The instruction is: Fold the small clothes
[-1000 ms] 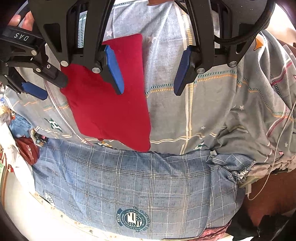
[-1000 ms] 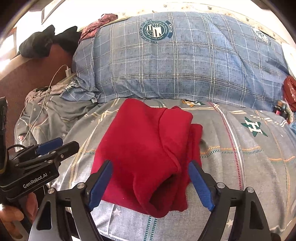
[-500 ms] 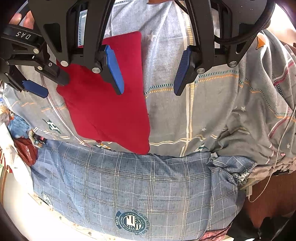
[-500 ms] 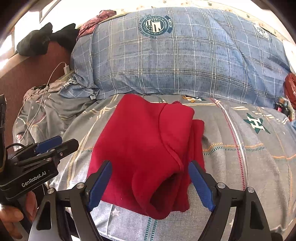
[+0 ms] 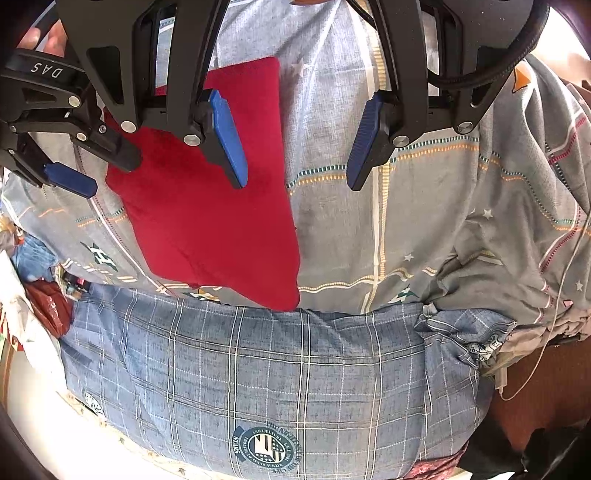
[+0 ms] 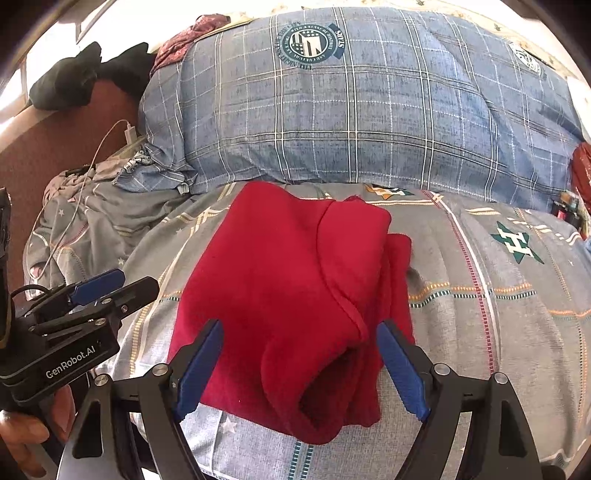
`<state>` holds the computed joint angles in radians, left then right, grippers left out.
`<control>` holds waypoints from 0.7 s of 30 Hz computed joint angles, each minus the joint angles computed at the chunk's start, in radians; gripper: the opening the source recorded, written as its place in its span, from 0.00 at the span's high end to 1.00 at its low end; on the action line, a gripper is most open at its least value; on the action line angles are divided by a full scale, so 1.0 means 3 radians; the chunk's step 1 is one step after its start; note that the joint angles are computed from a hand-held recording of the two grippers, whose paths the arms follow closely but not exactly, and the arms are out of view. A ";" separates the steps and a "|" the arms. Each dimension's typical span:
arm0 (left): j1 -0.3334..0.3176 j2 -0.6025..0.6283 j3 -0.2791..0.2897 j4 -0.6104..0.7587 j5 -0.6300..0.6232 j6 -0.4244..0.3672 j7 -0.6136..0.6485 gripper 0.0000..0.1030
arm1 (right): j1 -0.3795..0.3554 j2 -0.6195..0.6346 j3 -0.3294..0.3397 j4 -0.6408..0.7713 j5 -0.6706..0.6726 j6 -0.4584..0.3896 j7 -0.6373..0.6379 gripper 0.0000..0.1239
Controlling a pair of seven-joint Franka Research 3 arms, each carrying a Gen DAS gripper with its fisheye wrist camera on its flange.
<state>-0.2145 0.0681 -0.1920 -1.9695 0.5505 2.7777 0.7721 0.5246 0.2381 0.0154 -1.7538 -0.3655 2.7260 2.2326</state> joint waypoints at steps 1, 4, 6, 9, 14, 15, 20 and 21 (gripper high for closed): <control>-0.0002 0.0009 -0.0001 0.0009 -0.0001 -0.0010 0.0004 0.46 | -0.0002 0.0007 0.0005 0.0007 0.0012 -0.0003 -0.0010 0.34; -0.0007 0.0025 0.0000 0.0023 0.0004 -0.0020 0.0019 0.46 | 0.0002 0.0027 0.0009 0.0030 0.0031 -0.0013 -0.0032 0.34; -0.0011 0.0040 0.0002 0.0039 0.0013 -0.0025 0.0023 0.46 | 0.0004 0.0043 0.0009 0.0053 0.0044 -0.0028 -0.0052 0.34; -0.0013 0.0054 0.0008 0.0056 0.0016 -0.0026 0.0025 0.46 | 0.0013 0.0059 0.0001 0.0079 0.0053 -0.0052 -0.0061 0.34; -0.0016 0.0065 0.0013 0.0067 0.0011 -0.0034 0.0036 0.46 | 0.0016 0.0079 -0.0006 0.0108 0.0076 -0.0094 -0.0072 0.34; -0.0018 0.0067 0.0013 0.0070 0.0014 -0.0039 0.0036 0.46 | 0.0011 0.0082 -0.0003 0.0111 0.0089 -0.0097 -0.0085 0.34; -0.0025 0.0079 0.0012 0.0079 0.0015 -0.0046 0.0043 0.46 | 0.0003 0.0094 0.0002 0.0109 0.0148 -0.0087 -0.0116 0.34; -0.0026 0.0081 0.0012 0.0080 0.0013 -0.0046 0.0044 0.46 | 0.0003 0.0098 0.0001 0.0114 0.0152 -0.0089 -0.0123 0.34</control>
